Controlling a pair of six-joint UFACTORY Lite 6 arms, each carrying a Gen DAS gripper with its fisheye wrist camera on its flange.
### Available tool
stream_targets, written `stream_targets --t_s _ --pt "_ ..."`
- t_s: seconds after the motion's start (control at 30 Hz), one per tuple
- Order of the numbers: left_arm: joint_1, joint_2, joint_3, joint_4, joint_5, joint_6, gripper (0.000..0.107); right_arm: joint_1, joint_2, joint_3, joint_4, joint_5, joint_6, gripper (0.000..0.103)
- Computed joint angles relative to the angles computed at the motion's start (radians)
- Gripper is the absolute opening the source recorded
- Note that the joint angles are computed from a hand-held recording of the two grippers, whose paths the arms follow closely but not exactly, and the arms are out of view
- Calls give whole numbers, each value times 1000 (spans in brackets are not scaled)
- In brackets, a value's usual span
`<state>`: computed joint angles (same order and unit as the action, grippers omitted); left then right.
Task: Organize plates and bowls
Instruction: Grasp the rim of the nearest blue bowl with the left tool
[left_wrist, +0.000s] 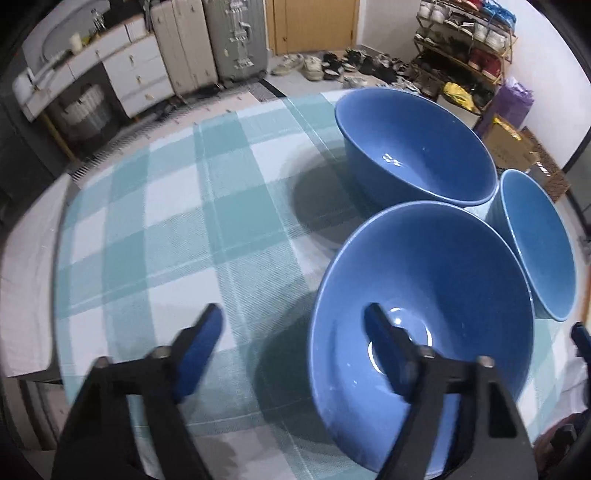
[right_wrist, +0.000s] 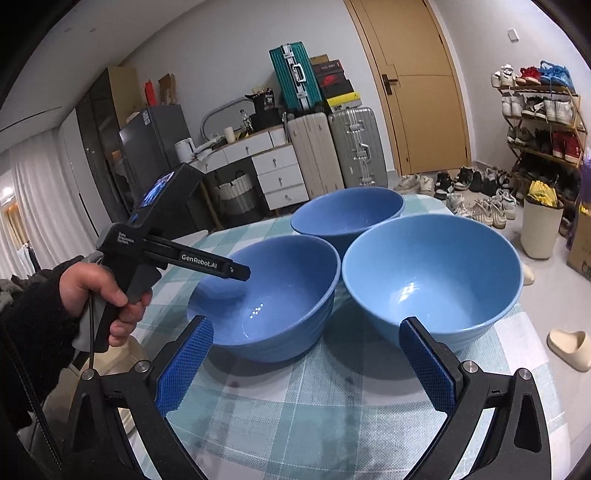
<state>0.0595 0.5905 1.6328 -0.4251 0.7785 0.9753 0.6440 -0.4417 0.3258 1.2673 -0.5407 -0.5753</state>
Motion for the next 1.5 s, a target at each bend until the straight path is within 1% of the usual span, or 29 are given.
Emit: stream_targets --t_s 0.03,0.07,0.1,0.13,0.17,0.2,0.23,0.27,0.33,0.4,0.47,0.57,0.7,0.77,0.9,0.97,1.03,1.1,1.13,1.27,1.33,1.47,1.5 --pt "0 12 15 9 10 -15 62 -8 7 4 -6 7 7 102" --pt "2 26 32 10 29 -23 53 -11 8 4 -2 10 5 102" --pt "5 38 48 5 51 -20 49 -4 13 11 31 5 -23 102" --pt "7 47 60 3 68 -21 48 5 22 18 63 -5 -52 102" --pt "10 53 68 -1 81 -19 42 2 25 20 71 -1 -64 102" --pt "12 59 79 -7 98 -19 36 -2 23 20 68 11 -64 102" --pt "15 65 86 -12 108 -20 33 -21 20 18 32 43 -35 102" --pt "20 81 109 -16 133 -34 28 -25 16 13 18 56 -16 102" --pt "19 90 125 -15 162 -40 23 -43 13 16 43 84 -27 102" --pt "11 69 99 -1 147 -30 19 -53 27 27 69 99 -34 102" --pt "6 53 78 11 138 -22 14 -87 25 26 48 136 -6 102" --pt "9 58 88 20 166 -17 13 -105 33 35 77 148 -24 102" --pt "10 50 80 45 172 -1 13 -105 46 51 131 148 -76 102" --pt "17 50 83 51 180 5 13 -78 67 74 233 94 -164 102" --pt "34 51 85 59 191 18 13 -80 87 104 272 94 -201 102" --pt "34 41 67 70 175 27 13 -72 92 117 301 77 -225 102" --pt "40 44 71 74 195 31 13 -60 97 132 338 55 -266 101" --pt "45 40 72 75 219 45 13 -56 101 142 362 52 -298 98" --pt "45 32 62 78 214 50 13 -63 99 143 366 57 -308 95" --pt "57 29 63 76 203 64 13 -79 90 156 403 69 -367 92" --pt "63 32 69 78 200 66 13 -83 78 168 434 64 -419 86" --pt "77 32 73 93 189 79 13 -98 67 201 485 73 -521 81" --pt "81 32 75 98 188 81 13 -108 67 211 498 87 -549 78"
